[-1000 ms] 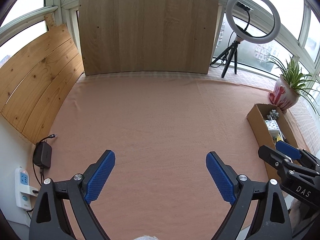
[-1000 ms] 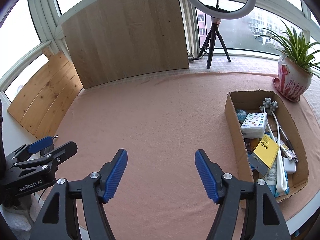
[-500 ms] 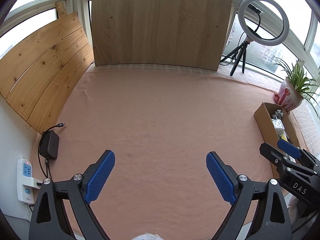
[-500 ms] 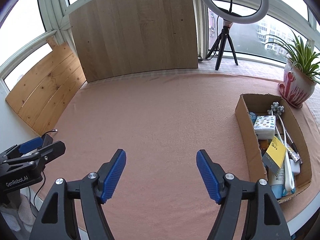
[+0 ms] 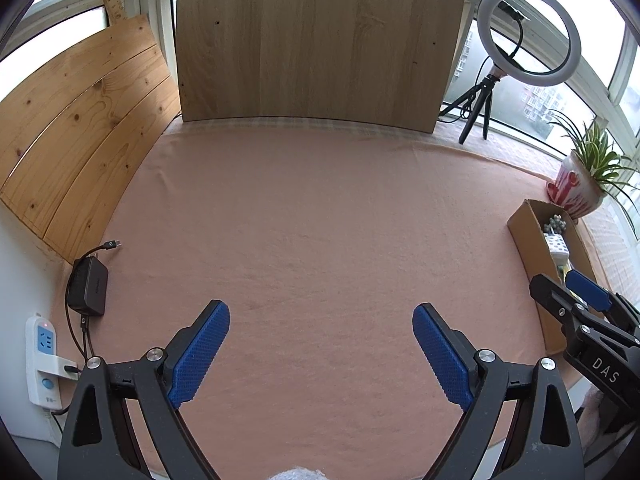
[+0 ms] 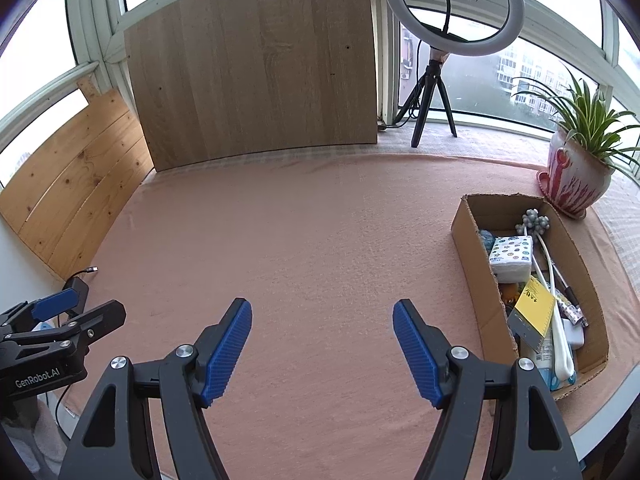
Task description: Organize objects
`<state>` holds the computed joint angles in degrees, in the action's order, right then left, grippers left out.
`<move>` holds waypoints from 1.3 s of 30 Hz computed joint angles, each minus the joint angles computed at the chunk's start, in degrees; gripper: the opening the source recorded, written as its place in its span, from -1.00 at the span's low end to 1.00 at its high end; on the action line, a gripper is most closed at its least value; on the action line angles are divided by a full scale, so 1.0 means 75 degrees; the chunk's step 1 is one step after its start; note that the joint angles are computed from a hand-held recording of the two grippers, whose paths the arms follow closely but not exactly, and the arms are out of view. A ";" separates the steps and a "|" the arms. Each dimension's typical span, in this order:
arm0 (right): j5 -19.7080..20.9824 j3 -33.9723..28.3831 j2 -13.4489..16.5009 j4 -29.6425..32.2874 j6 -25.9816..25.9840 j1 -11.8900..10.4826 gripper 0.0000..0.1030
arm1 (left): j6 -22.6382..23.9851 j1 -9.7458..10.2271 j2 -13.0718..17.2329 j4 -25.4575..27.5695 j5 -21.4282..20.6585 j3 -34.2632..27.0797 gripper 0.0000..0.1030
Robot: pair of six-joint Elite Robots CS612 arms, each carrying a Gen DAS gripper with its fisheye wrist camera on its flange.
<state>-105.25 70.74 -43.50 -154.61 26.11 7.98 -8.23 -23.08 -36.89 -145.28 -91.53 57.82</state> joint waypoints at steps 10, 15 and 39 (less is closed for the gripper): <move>-0.0016 -0.0027 0.0022 0.0029 -0.0013 -0.0010 0.35 | 0.0005 -0.0020 0.0031 0.0067 0.0018 -0.0061 0.93; 0.0030 -0.0039 0.0035 0.0035 -0.0026 -0.0027 0.35 | -0.0055 -0.0026 0.0038 0.0085 0.0039 -0.0074 0.93; 0.0091 -0.0044 0.0053 0.0116 0.0089 -0.0056 0.35 | 0.0043 -0.0028 0.0118 0.0235 0.0063 -0.0205 0.93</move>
